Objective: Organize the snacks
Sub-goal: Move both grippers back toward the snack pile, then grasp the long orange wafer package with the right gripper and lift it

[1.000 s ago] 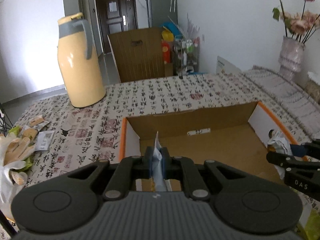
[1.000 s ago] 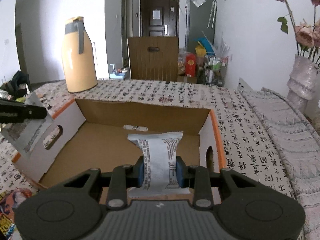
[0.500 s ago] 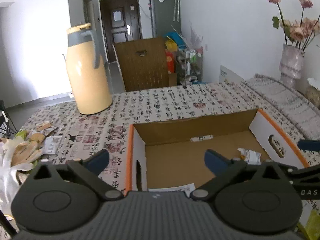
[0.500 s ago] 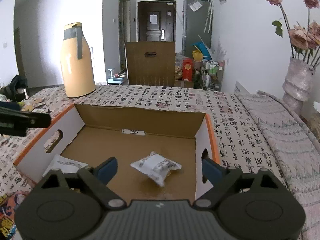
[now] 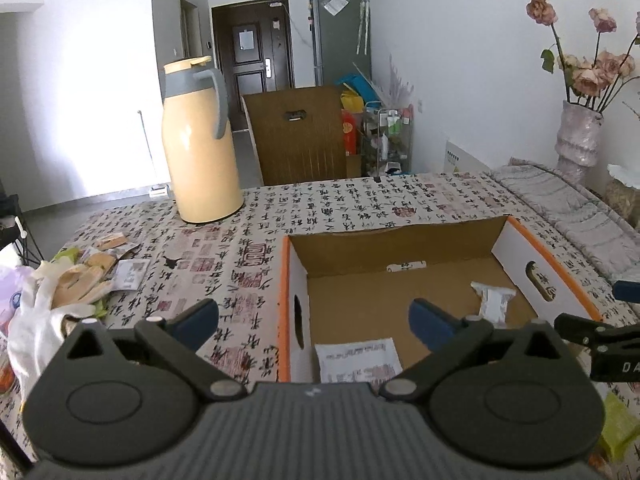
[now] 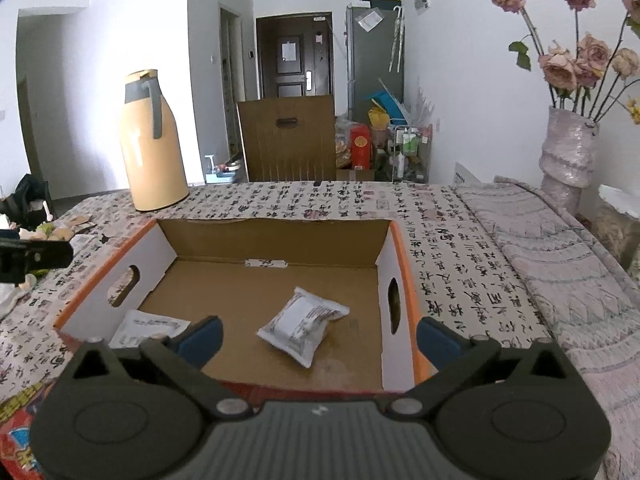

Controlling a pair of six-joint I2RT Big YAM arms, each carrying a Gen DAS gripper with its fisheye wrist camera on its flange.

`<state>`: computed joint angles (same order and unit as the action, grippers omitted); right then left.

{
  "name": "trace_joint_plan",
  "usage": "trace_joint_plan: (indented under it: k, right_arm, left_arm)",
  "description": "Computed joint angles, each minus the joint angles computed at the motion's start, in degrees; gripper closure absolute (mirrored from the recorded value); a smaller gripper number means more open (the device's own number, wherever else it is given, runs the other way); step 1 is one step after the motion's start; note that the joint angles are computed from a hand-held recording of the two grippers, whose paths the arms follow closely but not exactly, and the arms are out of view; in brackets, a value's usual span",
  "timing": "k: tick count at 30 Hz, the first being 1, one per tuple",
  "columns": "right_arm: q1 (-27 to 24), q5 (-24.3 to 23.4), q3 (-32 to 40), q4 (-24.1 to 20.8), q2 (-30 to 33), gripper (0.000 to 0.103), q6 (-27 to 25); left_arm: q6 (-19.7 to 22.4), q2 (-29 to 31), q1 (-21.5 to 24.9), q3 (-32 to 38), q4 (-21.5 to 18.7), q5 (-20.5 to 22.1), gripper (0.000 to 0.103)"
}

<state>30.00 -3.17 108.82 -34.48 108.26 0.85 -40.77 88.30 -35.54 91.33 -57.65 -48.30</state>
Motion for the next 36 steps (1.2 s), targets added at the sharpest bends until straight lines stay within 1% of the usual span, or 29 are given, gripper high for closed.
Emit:
trace_joint_plan:
  k: [2,5,8,10,12,18,22,29,33,36]
  right_arm:
    - [0.10,0.21,-2.79,1.60,-1.97,0.000,0.29]
    - [0.22,0.52,-7.30,4.36,-5.06,0.000,1.26]
    - [0.41,0.92,-11.78,7.12,-8.13,0.000,2.00]
    - [0.52,1.04,-14.55,8.48,-9.97,0.000,2.35]
    - [0.73,1.32,-17.20,9.76,-11.67,0.000,2.78]
    - [1.47,3.36,-24.67,13.09,-16.28,0.000,3.13]
    - [1.98,4.29,-28.90,14.96,-19.14,0.000,3.22]
    - [2.07,5.11,-34.56,17.59,-23.13,0.000,4.37]
    - [1.82,5.35,-37.19,18.09,-24.71,0.000,4.92]
    - [1.77,5.37,-38.58,17.90,-25.47,0.000,4.88]
  left_arm:
    - [-1.61,-0.93,-0.96,-1.00,-0.36,-1.24,0.000]
    - [-3.49,-2.85,-2.33,-3.15,-0.25,-2.00,0.000]
    - [-5.79,-4.37,-4.14,-4.90,-1.07,-3.33,0.000]
    - [-7.81,-5.25,-5.30,-6.05,-2.00,-4.12,0.000]
    - [-11.22,-5.65,-6.49,-6.74,-4.33,-5.03,0.000]
    - [-15.69,-7.75,-9.75,-10.12,-5.55,-6.12,0.000]
    - [-19.02,-8.20,-11.87,-11.51,-6.73,-6.59,0.000]
    - [-22.57,-8.90,-15.20,-14.45,-5.36,-6.15,0.000]
    - [-24.47,-9.08,-16.72,-15.94,-5.50,-5.98,0.000]
    - [-25.94,-8.98,-17.45,-16.58,-6.36,-5.69,0.000]
